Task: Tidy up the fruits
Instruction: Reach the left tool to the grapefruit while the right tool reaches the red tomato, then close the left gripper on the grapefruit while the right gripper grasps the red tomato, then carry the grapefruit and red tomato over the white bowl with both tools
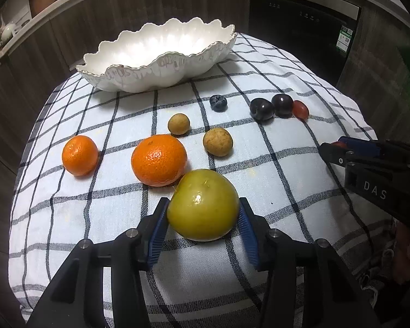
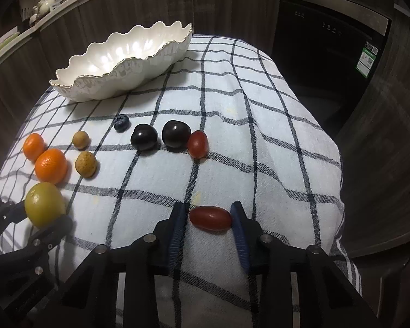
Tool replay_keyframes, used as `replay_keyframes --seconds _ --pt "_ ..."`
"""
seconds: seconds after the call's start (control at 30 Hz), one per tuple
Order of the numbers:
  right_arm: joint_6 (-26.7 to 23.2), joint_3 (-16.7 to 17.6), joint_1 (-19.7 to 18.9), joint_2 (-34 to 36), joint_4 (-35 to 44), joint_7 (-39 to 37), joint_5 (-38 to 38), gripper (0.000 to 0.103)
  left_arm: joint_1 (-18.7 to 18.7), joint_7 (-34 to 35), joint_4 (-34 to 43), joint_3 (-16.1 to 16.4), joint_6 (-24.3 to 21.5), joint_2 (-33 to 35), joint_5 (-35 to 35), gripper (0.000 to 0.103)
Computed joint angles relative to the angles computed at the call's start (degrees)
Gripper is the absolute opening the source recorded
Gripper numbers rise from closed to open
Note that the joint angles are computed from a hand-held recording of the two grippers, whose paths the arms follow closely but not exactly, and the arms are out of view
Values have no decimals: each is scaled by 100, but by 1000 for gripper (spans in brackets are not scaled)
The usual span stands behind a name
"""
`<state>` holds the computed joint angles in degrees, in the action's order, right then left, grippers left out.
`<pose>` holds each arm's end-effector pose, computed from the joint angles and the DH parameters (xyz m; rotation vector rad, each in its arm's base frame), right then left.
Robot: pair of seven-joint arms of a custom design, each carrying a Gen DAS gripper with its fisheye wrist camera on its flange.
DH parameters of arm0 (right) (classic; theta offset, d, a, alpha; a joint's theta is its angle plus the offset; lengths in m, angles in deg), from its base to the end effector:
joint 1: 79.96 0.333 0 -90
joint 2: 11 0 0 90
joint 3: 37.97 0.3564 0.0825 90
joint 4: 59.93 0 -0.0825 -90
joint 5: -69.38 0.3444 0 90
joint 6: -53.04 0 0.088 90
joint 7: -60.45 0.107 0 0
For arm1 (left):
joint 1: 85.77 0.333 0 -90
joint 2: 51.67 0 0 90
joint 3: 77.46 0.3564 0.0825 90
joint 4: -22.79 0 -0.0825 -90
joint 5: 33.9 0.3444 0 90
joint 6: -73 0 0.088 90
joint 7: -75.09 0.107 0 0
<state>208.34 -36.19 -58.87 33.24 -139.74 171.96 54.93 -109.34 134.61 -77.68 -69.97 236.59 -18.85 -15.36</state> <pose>0.7084 0.3004 0.3599 -2.0654 1.6736 -0.4717 0.6605 -0.2256 0.3631 -1.8224 1.9648 -0.5446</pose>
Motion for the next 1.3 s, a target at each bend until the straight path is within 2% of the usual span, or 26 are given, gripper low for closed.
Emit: replay_keyframes --seconds 0.23,0.53,1.07,1.3 --pt "59 -2 -8 -20 -25 -5 5 31 -21 -44 -46 34 36 -36 -9 48" --pt "312 -90 50 -169 -236 121 -121 31 -260 -376 -266 349 302 -219 295 48" --pt "858 -282 225 -527 -594 419 -507 31 -898 -1474 -682 1233 844 -633 1402 48" --pt "854 -273 285 -557 -455 433 -620 31 -822 -1919 -726 1270 793 -796 1872 48"
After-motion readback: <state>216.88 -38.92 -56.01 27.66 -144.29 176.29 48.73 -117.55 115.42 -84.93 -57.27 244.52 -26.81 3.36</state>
